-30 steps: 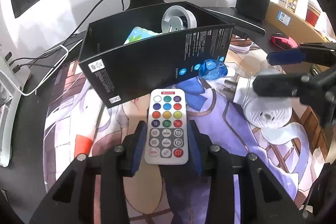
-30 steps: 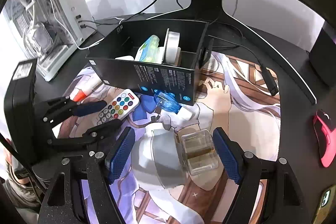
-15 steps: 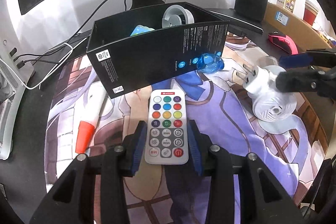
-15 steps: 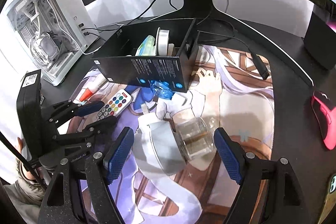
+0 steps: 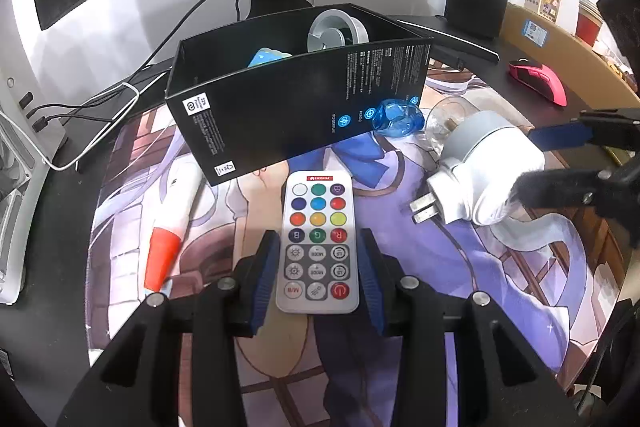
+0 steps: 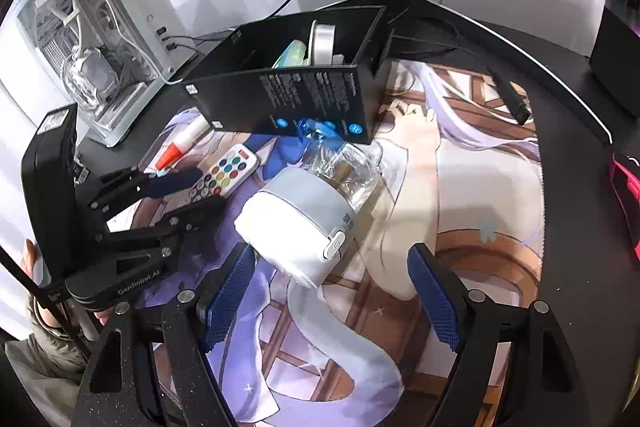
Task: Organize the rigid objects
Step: 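Close the left tool on the white remote while the right tool grasps the glass-topped humidifier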
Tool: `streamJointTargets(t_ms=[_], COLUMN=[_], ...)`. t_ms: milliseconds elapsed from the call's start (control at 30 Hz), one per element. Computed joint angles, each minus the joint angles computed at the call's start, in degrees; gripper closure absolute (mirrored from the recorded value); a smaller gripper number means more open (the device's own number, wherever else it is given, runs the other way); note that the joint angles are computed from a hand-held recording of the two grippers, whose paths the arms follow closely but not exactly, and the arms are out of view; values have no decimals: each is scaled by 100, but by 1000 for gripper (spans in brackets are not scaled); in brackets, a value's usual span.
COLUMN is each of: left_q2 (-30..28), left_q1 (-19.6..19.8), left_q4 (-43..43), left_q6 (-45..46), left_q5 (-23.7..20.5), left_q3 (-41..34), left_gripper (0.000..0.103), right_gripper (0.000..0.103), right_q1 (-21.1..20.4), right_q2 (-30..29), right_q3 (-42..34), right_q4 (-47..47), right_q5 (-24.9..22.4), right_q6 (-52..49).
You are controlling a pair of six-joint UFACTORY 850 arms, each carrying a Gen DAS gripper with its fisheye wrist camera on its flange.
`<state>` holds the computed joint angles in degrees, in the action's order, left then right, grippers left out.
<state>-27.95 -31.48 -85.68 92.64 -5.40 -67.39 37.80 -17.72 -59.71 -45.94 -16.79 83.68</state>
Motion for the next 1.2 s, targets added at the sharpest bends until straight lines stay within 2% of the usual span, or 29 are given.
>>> streamJointTargets(t_ms=[200,367,433,633,800,933,1133,1200], left_q2=[0,-7,-1,22,19,30,33,27], left_q1=[-10,-16,-8,-20,-23,-29,-31,-30], left_q4=[-95,43,112,-64,9,95,362,446], left_q6=[109,28,-57,141,58,7,-223,-294], left_q5=[46,52,15,40,47,58,21,0], left_q3=[-3,-16,-11,17,12,22,16,6], left_gripper=[65,65,65,65,65,65,63,58], right_gripper=[23,23,22,22,23,33,34,35], right_q1=[7,-17,0,35,-118,-82,172,247], right_q2=[86,-123,-270,-534,-421,-439,-520,-553], right_q3=[46,-123,-287,-531,-280,-300,-497,-559], right_q4=[-441,-1149,-1280,-938,-1121,-808,-801,-869], right_q5=[143,395,347,-106,347,329,-325,-516], right_q6=[520,1619,1792,1294,1568,1057,676,647])
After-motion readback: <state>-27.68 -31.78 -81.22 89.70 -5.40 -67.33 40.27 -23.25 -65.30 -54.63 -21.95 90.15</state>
